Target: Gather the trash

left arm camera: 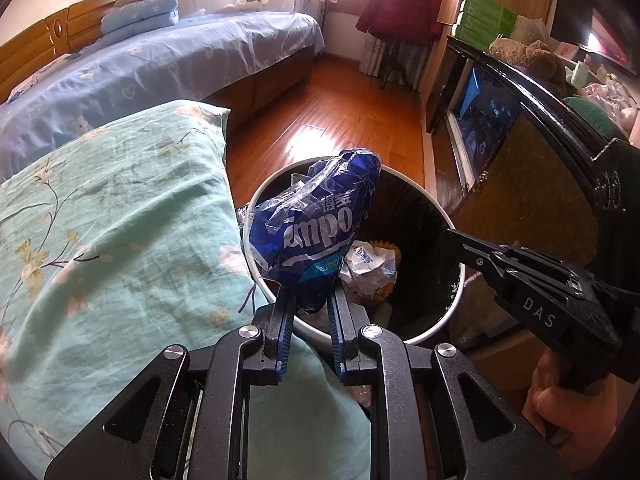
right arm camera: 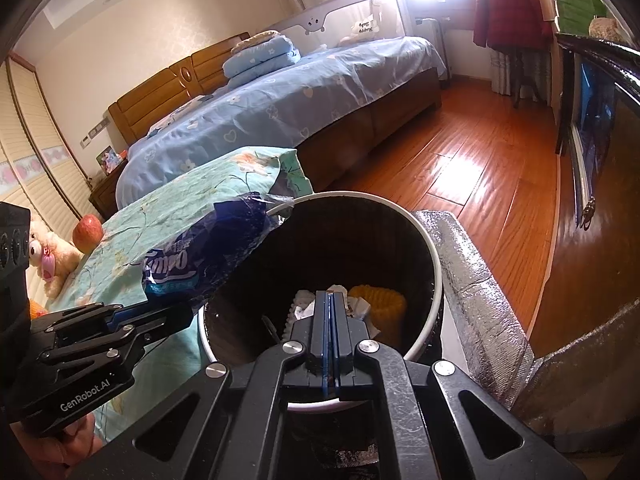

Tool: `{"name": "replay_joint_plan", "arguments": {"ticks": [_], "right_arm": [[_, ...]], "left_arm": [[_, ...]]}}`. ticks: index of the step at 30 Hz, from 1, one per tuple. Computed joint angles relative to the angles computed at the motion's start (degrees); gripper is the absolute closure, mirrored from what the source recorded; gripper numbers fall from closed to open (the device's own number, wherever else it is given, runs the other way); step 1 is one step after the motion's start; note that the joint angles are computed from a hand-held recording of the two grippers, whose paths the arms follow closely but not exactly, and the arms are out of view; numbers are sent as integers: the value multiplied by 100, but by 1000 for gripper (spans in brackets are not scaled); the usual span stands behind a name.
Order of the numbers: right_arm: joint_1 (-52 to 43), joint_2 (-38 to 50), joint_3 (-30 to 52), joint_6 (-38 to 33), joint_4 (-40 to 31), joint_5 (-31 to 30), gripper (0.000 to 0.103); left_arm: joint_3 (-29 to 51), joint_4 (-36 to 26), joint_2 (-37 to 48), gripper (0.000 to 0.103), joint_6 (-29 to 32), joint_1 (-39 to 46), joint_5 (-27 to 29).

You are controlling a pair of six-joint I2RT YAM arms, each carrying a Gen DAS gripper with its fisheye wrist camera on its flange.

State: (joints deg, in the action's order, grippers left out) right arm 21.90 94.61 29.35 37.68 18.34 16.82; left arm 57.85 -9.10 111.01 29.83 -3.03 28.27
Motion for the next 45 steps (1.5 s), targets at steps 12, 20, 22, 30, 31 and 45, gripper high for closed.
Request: {"name": "replay_joint_plan", "arguments": {"ticks": [12,20,22,30,31,45], "right_arm": [[62,-127,22,33,-121,79,102],[422,-167,192,206,-327,241,102],[567,-180,233,281,-379,318,99],[1114,-175,244,630,-391,734,44],[1239,-181,234,683,-390,880,43],[2549,-345,611,969,-955,2011,9]], "left_arm": [[-114,80,-155,68,-7,198,104],[-392,196,-384,56,29,814,312],[-435,181,-430,53,46,977,387],[-732,182,-630,36,299,1998,854],[-768,195,-655,34,326,2109,901],[-1501,714,-1639,14,608,3671,1820]]}}
